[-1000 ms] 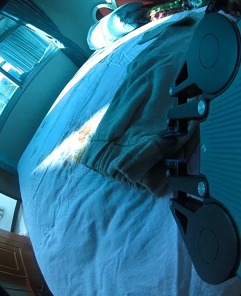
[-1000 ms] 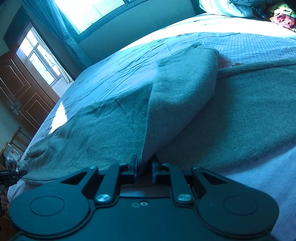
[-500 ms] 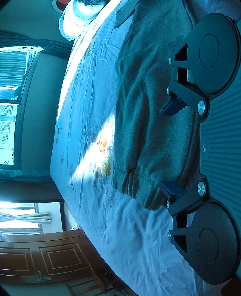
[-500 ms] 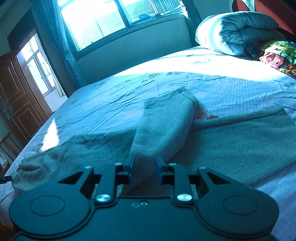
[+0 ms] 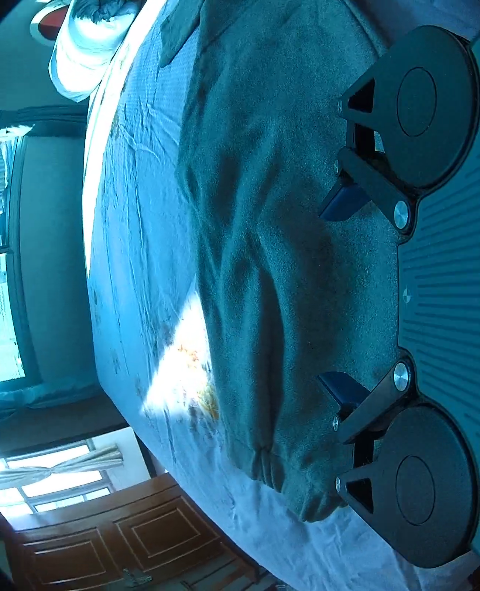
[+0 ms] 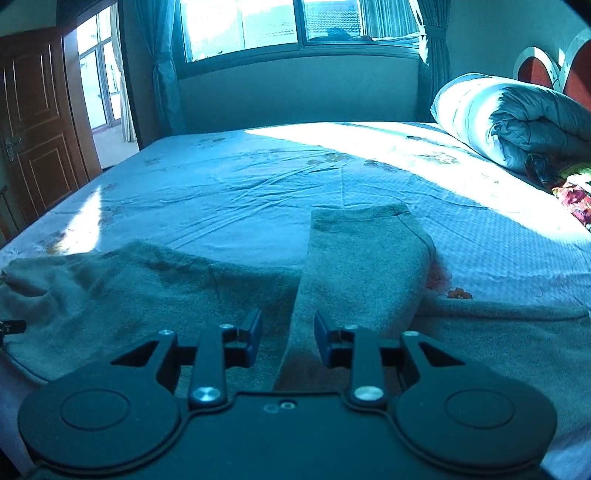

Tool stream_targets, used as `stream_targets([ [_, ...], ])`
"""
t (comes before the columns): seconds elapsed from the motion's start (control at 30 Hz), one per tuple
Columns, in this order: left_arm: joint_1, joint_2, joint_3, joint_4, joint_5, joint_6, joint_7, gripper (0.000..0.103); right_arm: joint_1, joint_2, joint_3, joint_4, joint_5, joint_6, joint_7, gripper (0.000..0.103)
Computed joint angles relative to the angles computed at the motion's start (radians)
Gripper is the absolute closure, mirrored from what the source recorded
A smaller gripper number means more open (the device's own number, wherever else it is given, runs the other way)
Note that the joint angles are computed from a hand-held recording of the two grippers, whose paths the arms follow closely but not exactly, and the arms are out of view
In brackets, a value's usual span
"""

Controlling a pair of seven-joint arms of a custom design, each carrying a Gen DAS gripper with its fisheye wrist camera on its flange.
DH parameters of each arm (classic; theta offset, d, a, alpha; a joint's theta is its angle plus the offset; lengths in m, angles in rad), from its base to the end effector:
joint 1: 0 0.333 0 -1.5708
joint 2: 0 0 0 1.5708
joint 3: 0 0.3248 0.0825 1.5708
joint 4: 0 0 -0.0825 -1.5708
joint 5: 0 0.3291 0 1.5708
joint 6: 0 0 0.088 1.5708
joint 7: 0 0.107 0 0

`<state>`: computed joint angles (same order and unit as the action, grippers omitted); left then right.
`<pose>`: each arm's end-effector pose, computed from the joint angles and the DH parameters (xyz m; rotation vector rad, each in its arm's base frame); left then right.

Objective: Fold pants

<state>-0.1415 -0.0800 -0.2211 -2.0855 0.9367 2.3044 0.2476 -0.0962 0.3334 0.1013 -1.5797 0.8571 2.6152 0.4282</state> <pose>0.4807 -0.1680 0.5301 -1.9533 1.2862 -0.3877 0.6553 -0.0243 0.5484 -1.9591 1.1294 -0.5869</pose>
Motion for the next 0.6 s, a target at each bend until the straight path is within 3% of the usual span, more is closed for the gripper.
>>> stream_targets([
  [0.13, -0.004, 0.035, 0.001, 0.001, 0.006, -0.015, -0.039, 0.005, 0.081, 0.061, -0.037, 0.010, -0.209, 0.173, 0.037, 0.068],
  [0.17, -0.007, 0.040, 0.003, -0.003, 0.017, -0.016, -0.048, 0.004, 0.081, 0.071, -0.036, 0.010, -0.237, 0.203, 0.040, 0.070],
  [0.2, -0.007, 0.038, 0.008, -0.009, 0.019, -0.005, -0.055, 0.003, 0.060, 0.072, -0.019, 0.011, -0.231, 0.206, 0.040, 0.098],
  [0.27, -0.004, 0.027, 0.016, -0.030, 0.018, 0.023, -0.065, 0.001, 0.038, 0.066, -0.029, 0.009, -0.241, 0.210, 0.136, 0.103],
  [0.33, 0.002, 0.021, 0.019, -0.045, 0.033, 0.046, -0.080, 0.000, -0.030, 0.040, -0.005, -0.014, -0.167, 0.175, 0.210, 0.103],
  [0.43, -0.008, 0.029, 0.006, -0.018, 0.035, 0.017, -0.098, 0.000, -0.130, 0.004, 0.008, -0.062, 0.020, 0.062, 0.289, 0.095],
  [0.47, -0.009, 0.023, 0.006, -0.023, 0.067, 0.065, -0.123, 0.000, -0.152, -0.006, 0.002, -0.084, 0.082, 0.034, 0.309, 0.092],
  [0.53, -0.023, 0.048, -0.009, 0.016, 0.130, 0.107, -0.144, 0.000, -0.163, -0.019, -0.024, -0.117, 0.155, 0.009, 0.340, 0.091],
  [0.6, -0.055, 0.111, -0.023, 0.092, 0.153, 0.078, -0.088, 0.000, -0.162, -0.032, -0.043, -0.131, 0.191, -0.010, 0.340, 0.088],
])
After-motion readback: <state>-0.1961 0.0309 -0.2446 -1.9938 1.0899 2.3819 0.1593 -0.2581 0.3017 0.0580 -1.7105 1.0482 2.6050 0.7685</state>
